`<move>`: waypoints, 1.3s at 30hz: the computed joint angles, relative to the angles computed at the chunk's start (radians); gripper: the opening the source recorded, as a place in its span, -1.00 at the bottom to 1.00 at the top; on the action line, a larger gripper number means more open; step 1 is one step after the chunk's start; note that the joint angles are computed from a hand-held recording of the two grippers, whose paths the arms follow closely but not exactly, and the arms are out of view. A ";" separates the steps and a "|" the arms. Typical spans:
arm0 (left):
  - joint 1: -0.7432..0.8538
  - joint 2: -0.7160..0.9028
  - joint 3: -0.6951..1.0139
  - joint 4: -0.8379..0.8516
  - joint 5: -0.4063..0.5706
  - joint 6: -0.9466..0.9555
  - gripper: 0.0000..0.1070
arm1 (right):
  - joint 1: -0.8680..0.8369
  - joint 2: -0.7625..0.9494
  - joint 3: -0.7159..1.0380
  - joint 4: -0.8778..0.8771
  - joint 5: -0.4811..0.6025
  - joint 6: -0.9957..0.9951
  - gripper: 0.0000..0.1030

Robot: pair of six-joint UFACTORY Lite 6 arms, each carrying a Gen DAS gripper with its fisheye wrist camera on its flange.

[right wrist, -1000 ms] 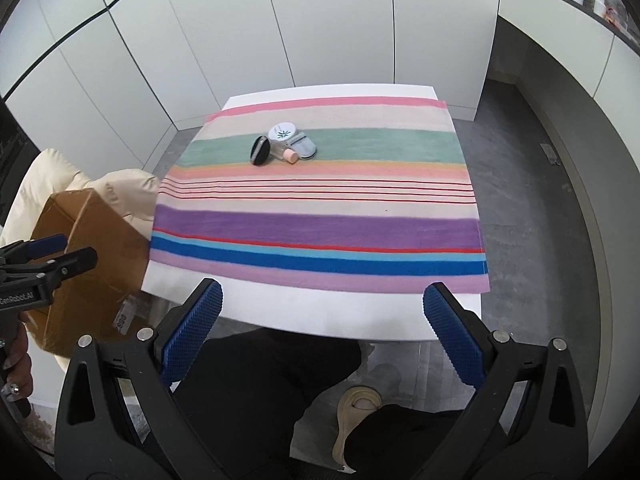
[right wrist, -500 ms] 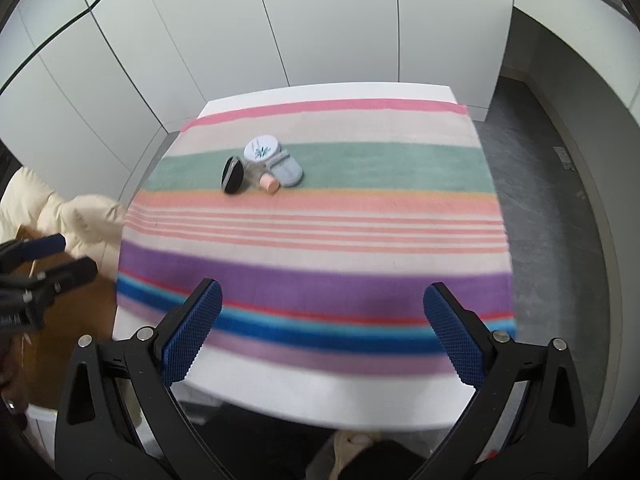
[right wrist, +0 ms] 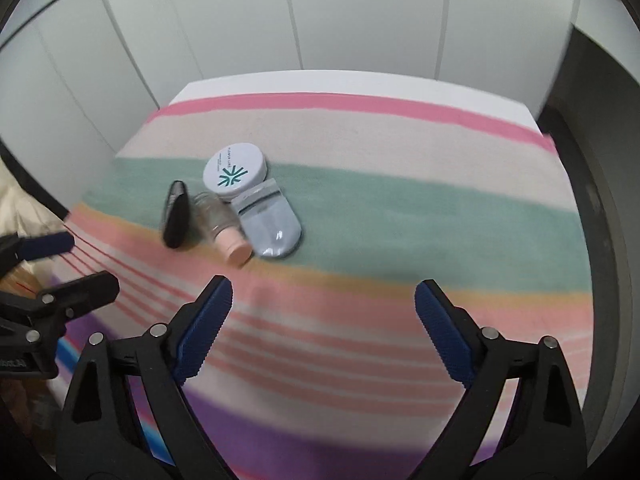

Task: Organize objects
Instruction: 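Reach both tools toward the black compact and white jar, then grasp the clear case with the right tool while the left grasps the black compact, then lift and carry the clear case and black compact with both tools to the box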

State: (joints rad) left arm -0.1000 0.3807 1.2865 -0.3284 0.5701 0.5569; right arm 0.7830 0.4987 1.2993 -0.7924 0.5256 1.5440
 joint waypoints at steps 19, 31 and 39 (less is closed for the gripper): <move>-0.039 0.322 0.254 -0.178 -0.061 0.143 -0.08 | -0.019 0.183 0.126 -0.303 -0.098 0.110 -0.27; -0.056 0.248 0.195 -0.151 -0.077 0.101 -0.15 | 0.004 0.032 -0.029 -0.235 -0.081 0.149 -0.27; -0.070 0.133 0.174 -0.077 -0.012 0.016 -0.15 | 0.039 -0.121 -0.082 -0.069 0.025 0.055 -0.27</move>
